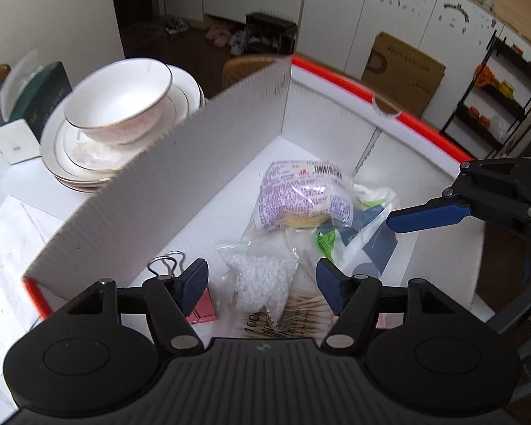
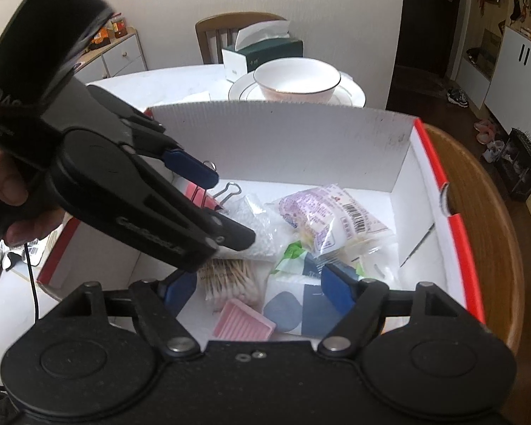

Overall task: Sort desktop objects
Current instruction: 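Lower into the box and open the left tool while the right tool releases the pink tray, then withdraw both tools from the box back over the table items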

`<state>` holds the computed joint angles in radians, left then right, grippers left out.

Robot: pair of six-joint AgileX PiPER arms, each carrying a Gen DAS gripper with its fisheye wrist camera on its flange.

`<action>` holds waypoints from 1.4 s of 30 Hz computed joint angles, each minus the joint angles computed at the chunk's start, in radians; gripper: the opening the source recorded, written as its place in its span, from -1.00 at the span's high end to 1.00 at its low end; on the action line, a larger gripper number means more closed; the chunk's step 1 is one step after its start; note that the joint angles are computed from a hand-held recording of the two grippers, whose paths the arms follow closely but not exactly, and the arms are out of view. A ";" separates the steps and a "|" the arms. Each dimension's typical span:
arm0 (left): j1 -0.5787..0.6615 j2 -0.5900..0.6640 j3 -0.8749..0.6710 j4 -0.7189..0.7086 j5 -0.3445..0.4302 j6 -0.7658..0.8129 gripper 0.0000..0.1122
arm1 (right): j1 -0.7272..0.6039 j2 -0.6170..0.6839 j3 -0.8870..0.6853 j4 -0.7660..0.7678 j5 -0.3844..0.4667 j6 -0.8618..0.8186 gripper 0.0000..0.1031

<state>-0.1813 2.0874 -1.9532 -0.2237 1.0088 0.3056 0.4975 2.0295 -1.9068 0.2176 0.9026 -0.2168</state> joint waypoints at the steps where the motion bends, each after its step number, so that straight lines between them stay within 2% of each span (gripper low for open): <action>1: 0.001 -0.020 0.024 -0.003 -0.017 0.001 -0.19 | -0.001 -0.005 0.003 0.000 -0.004 -0.001 -0.51; 20: 0.014 -0.408 0.495 -0.093 -0.309 0.046 -0.19 | -0.019 -0.184 0.212 0.122 -0.142 -0.095 -0.82; 23: 0.029 -0.466 0.562 -0.140 -0.333 0.075 -0.29 | -0.015 -0.212 0.243 0.126 -0.158 -0.087 -0.85; 31: 0.094 -0.602 0.713 -0.239 -0.360 0.150 -0.43 | 0.030 -0.284 0.315 0.060 -0.235 -0.007 -0.90; 37: 0.187 -0.683 0.793 -0.346 -0.340 0.261 -0.54 | 0.093 -0.311 0.360 -0.006 -0.295 0.105 -0.90; 42: 0.290 -0.740 0.851 -0.416 -0.308 0.364 -0.61 | 0.175 -0.303 0.348 -0.092 -0.305 0.221 -0.91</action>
<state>0.1087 1.3473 -1.1020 -0.6396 0.7005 0.6698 0.6724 1.7268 -1.5587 0.1257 0.5981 0.0045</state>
